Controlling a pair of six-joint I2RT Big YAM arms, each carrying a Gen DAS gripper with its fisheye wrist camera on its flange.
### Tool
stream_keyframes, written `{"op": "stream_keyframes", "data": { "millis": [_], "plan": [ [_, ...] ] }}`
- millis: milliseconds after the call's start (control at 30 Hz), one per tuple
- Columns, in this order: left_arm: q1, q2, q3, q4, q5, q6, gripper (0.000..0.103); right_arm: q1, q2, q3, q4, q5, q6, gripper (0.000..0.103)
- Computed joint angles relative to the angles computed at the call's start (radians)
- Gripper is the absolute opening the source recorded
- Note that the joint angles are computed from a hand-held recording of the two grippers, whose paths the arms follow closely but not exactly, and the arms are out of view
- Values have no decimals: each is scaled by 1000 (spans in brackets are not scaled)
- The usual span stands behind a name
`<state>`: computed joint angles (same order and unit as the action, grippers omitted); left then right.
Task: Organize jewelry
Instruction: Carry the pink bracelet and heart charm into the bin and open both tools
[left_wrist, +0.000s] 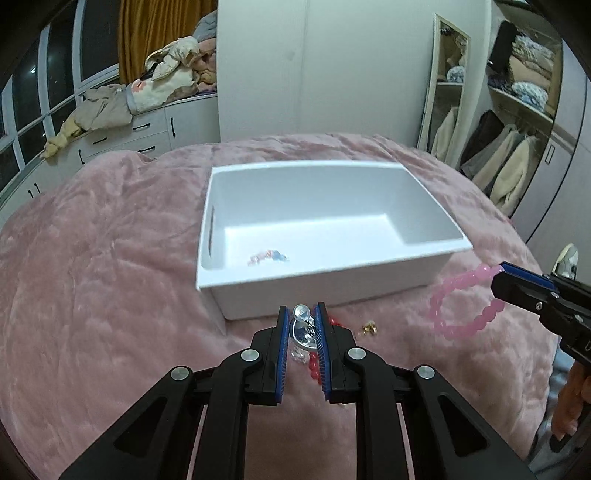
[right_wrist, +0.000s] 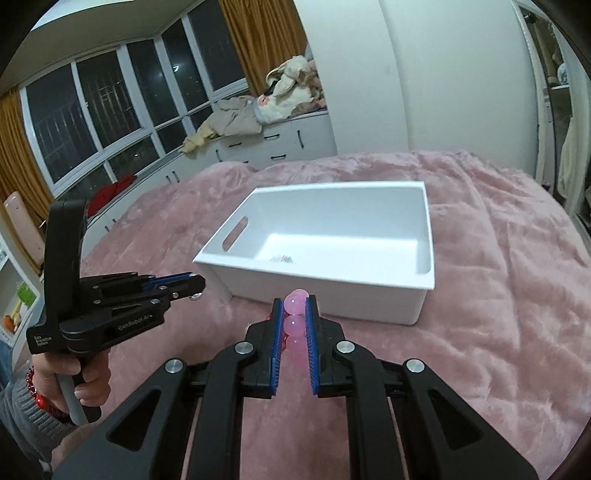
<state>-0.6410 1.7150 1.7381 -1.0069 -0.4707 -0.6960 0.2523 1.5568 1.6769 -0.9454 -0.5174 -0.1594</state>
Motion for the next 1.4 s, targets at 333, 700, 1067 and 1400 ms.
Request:
{"op": "stream_keyframes", "data": {
  "millis": [333,700,1067,1400],
  "plan": [
    [46,46,107,-39,-1,40,19,27,90,179,-41,25,35,12],
    [107,149,241,-36,8,84,19,40,269,408,-71,76,88,12],
    [182,249,289,-84,82,8,19,43,458,580,-202,153,81,12],
    [190,323,379,-140,87,8,19,47,495,583,-231,169,65,12]
  ]
}}
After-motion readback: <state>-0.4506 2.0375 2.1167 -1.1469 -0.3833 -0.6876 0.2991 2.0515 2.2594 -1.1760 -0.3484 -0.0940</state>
